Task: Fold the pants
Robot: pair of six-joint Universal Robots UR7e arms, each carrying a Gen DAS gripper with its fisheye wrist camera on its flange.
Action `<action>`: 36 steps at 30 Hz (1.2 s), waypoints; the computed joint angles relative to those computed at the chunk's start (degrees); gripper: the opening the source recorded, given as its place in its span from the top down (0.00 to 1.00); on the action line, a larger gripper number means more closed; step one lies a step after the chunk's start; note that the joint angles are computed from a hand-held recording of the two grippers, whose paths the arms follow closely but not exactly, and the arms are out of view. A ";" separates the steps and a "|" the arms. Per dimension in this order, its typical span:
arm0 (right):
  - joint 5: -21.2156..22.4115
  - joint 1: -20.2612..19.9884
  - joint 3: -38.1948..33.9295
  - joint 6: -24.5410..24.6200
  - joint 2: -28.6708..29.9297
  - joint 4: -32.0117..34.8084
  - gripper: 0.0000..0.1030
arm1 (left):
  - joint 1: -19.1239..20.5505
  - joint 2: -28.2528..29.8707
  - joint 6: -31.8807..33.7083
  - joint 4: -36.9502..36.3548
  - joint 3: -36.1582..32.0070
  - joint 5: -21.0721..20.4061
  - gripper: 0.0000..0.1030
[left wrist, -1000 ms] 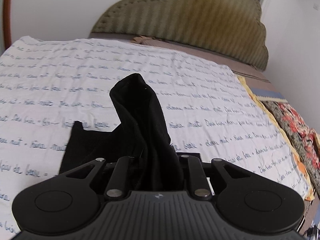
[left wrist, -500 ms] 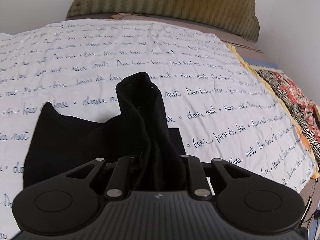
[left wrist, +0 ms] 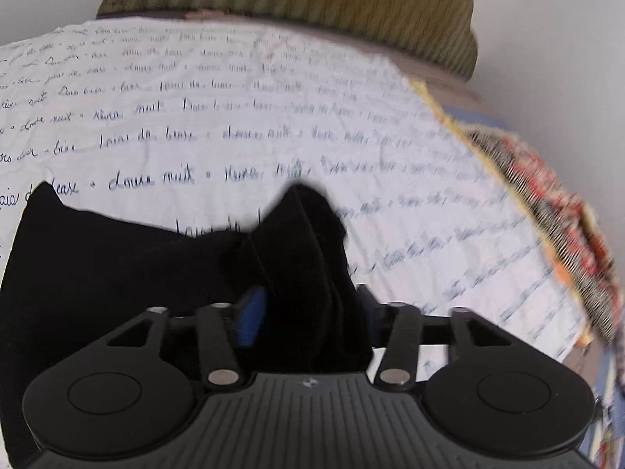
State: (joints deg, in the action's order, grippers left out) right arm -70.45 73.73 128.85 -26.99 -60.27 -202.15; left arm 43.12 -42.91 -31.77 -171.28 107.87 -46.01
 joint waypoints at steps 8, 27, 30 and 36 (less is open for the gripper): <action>2.96 -3.06 1.58 2.71 -3.12 4.68 0.61 | -1.39 -4.39 0.02 -11.63 8.02 6.03 0.28; 0.47 -4.02 2.48 -3.89 -12.61 16.66 0.65 | 2.70 -14.57 -10.26 -9.13 22.02 6.41 0.28; -5.70 -0.80 4.50 -8.90 -12.18 3.89 0.65 | 0.55 -12.80 -9.70 -4.82 21.87 9.54 0.28; -5.98 0.34 1.28 -8.92 -9.64 6.72 0.65 | -3.86 -8.85 -3.79 -6.69 21.33 15.44 0.28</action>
State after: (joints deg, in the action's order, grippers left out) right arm -76.43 74.06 130.14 -35.91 -69.92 -195.43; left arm 39.26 -51.76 -35.56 -177.97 129.20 -30.57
